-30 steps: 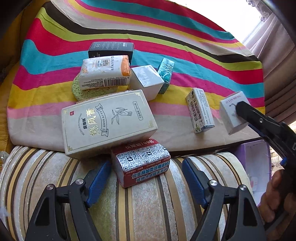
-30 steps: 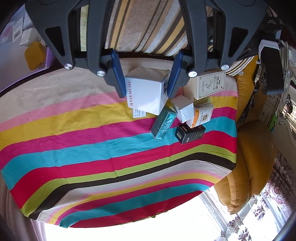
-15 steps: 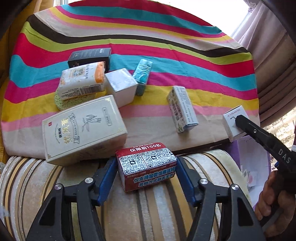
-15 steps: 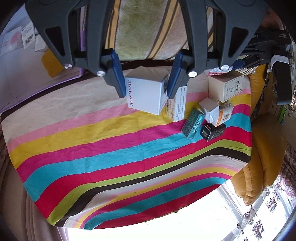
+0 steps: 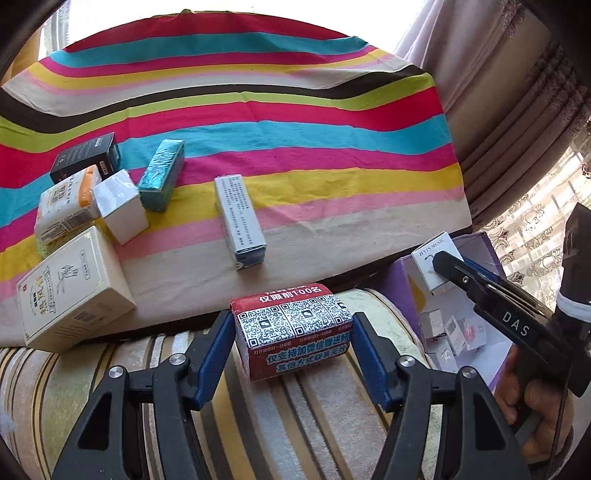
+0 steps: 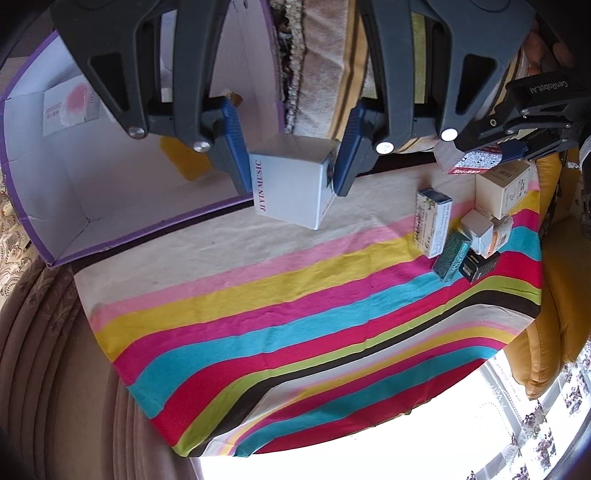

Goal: Organize objects
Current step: 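Carry both held boxes over the purple box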

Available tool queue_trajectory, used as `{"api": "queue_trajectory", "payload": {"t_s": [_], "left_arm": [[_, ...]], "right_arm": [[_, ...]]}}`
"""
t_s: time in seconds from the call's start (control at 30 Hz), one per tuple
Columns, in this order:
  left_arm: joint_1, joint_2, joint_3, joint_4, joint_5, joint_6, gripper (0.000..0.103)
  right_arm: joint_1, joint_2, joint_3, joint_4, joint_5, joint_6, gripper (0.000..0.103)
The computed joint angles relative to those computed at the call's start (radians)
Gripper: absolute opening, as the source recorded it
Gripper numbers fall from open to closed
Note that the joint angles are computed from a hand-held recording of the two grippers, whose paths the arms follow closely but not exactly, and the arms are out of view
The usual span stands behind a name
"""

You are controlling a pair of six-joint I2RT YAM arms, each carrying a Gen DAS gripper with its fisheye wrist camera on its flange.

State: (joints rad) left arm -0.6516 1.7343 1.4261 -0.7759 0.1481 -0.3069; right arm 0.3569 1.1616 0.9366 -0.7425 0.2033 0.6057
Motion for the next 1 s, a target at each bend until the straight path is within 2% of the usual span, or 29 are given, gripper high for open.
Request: {"api": "queue_trajectory", "payload": {"t_s": [0.53, 1.0], "left_arm": [[-0.105, 0.071, 0.119, -0.017, 0.000, 0.029, 0.064], [-0.243, 0.252, 0.368, -0.083, 0.010, 0.065, 0.064]], "right_arm": [[-0.131, -0.127, -0.069, -0.102, 0.032, -0.063, 0.050], [-0.390, -0.260, -0.141, -0.185, -0.021, -0.208, 0.050]]}}
